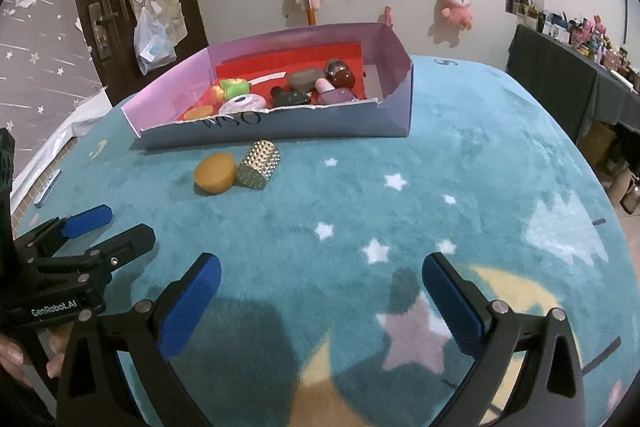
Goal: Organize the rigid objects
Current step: 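Move the left tool to the orange sponge while the right tool approaches the gold studded cylinder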
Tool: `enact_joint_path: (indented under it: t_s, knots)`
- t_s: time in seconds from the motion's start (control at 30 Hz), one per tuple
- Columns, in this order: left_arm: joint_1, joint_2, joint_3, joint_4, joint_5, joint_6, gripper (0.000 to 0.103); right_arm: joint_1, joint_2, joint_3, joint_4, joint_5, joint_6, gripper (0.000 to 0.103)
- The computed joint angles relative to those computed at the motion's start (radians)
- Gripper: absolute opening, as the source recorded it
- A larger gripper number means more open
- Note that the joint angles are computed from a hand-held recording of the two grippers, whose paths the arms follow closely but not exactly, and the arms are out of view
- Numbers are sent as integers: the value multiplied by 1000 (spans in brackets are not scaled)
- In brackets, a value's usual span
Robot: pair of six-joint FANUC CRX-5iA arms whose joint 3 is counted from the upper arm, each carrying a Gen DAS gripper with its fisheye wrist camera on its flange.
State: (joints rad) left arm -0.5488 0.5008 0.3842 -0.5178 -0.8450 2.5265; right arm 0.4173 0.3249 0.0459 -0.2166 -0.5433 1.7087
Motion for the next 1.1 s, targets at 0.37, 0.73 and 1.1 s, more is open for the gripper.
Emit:
enact_joint_path:
  t_s: [0.37, 0.73, 1.1]
  knots:
    - [51, -11, 6, 43, 3, -62, 94, 3, 76, 125, -18, -98, 8, 103]
    - [96, -5, 19, 91, -19, -114, 94, 21, 188, 293, 0, -183, -6, 103]
    - [115, 23, 52, 145, -32, -180, 94, 32, 267, 390, 74, -224, -90, 103]
